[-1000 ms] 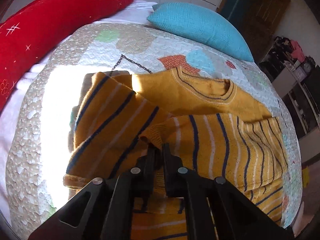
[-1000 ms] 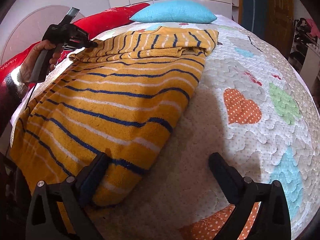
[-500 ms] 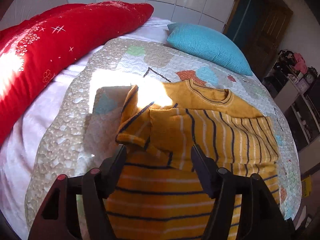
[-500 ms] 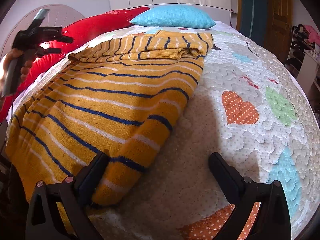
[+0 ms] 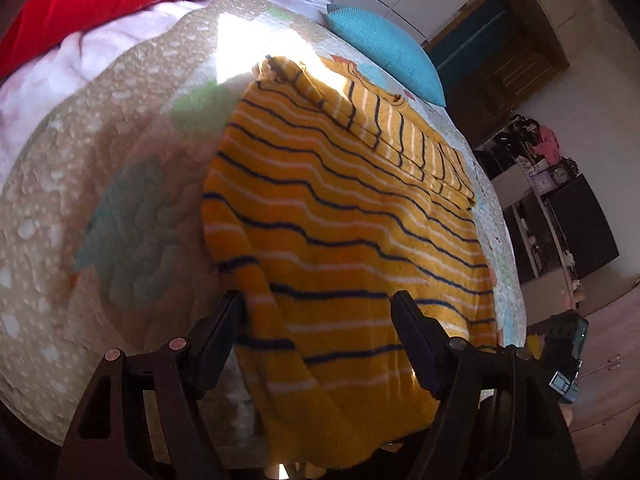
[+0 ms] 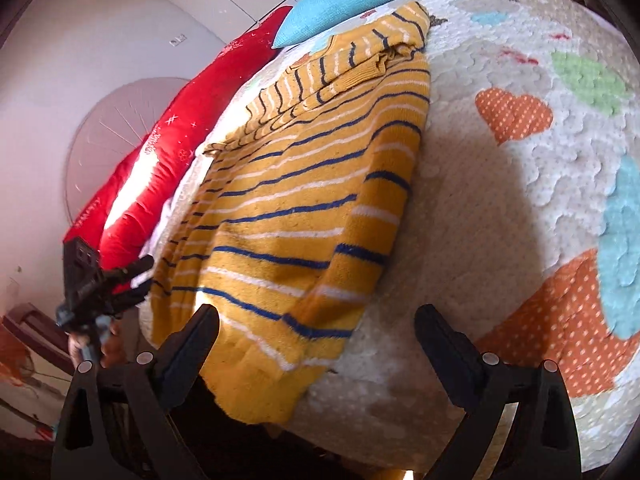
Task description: Fold small clothes
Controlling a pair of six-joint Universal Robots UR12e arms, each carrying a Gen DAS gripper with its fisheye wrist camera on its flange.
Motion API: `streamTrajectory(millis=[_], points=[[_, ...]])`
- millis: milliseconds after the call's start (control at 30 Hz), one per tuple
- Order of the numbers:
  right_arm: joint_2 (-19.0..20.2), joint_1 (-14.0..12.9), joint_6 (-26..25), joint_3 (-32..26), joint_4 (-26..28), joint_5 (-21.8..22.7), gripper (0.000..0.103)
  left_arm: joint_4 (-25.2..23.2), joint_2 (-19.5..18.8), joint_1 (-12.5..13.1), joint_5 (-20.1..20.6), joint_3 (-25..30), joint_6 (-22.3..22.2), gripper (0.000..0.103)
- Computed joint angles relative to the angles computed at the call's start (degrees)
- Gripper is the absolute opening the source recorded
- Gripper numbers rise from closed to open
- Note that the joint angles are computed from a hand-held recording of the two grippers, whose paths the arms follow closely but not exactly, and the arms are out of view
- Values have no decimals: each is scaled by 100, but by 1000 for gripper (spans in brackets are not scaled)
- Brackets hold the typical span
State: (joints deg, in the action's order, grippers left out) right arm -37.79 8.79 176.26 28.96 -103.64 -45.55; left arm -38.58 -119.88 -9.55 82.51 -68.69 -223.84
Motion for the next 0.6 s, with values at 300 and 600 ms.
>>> streamTrajectory(millis=[300,600], points=[[-73,119,141,419,-335,800,100,1177,86,-89,-371,-551,-461,75],[-305,234,376,717,-886,-546,20,663,73,-91,-56,-429,-861,9]])
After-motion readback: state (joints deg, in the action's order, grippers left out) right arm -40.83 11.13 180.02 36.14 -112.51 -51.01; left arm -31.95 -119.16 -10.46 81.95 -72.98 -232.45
